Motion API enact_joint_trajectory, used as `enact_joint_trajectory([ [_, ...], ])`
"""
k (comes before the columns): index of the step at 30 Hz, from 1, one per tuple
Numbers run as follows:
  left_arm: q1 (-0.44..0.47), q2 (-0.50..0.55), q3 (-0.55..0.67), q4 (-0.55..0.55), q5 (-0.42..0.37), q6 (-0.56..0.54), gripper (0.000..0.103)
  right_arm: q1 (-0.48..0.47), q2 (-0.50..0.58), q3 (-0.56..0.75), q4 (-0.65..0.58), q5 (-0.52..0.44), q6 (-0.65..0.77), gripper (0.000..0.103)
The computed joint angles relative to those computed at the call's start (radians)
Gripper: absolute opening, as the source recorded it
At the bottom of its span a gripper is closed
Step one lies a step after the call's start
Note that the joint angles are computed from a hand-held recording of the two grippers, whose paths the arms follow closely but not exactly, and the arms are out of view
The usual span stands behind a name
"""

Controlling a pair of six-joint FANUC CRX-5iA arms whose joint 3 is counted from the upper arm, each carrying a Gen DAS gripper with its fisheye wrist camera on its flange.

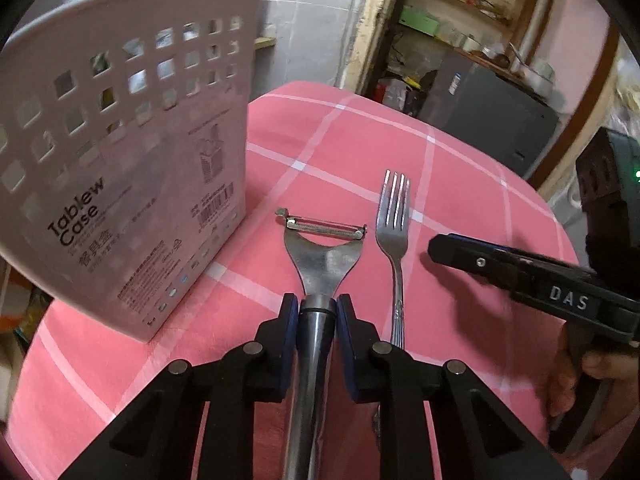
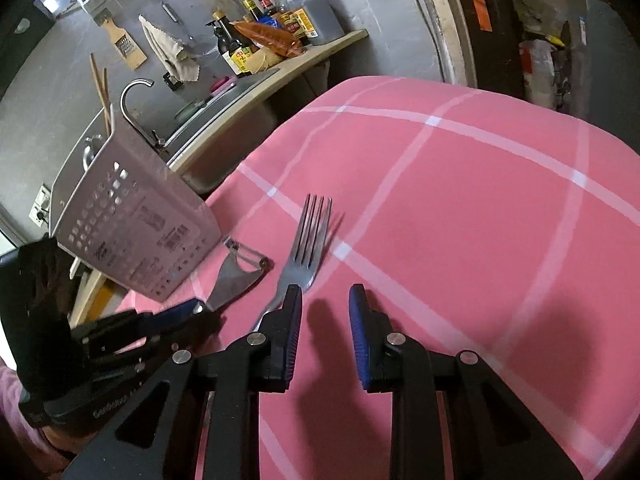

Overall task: Organize utensils
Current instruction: 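Lower the left tool onto the steel peeler handle while the right tool approaches the fork, then grip the peeler with the left tool while the right tool grips the steel fork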

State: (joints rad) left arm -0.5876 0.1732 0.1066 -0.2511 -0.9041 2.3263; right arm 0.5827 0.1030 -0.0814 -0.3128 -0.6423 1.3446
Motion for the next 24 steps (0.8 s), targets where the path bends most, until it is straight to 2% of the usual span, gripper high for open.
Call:
enact_joint_trajectory([
  [6, -0.003, 0.007, 0.010, -0.012, -0.009, 0.087, 0.018, -0.024, 0.055, 0.072, -0.058, -0.019, 0.049, 0.022],
  [9, 0.002, 0.004, -0.001, 0.004, 0.002, 0.097, 0.018, -0.040, 0.094, 0.124, -0.091, -0.038, 0.091, 0.022],
  [12, 0.013, 0.000, -0.012, 0.035, 0.009, 0.060, 0.018, -0.056, 0.122, 0.164, -0.125, -0.060, 0.120, 0.021],
  [16, 0.028, 0.011, 0.001, 0.083, -0.018, -0.047, 0.018, -0.067, 0.137, 0.186, -0.156, -0.075, 0.133, 0.021],
  [19, 0.023, 0.043, 0.056, 0.086, -0.085, -0.122, 0.018, -0.057, 0.131, 0.176, -0.136, -0.074, 0.106, 0.013],
  [24, 0.021, 0.087, 0.134, 0.095, -0.185, -0.209, 0.018, -0.037, 0.077, 0.107, -0.104, -0.037, 0.023, 0.008],
])
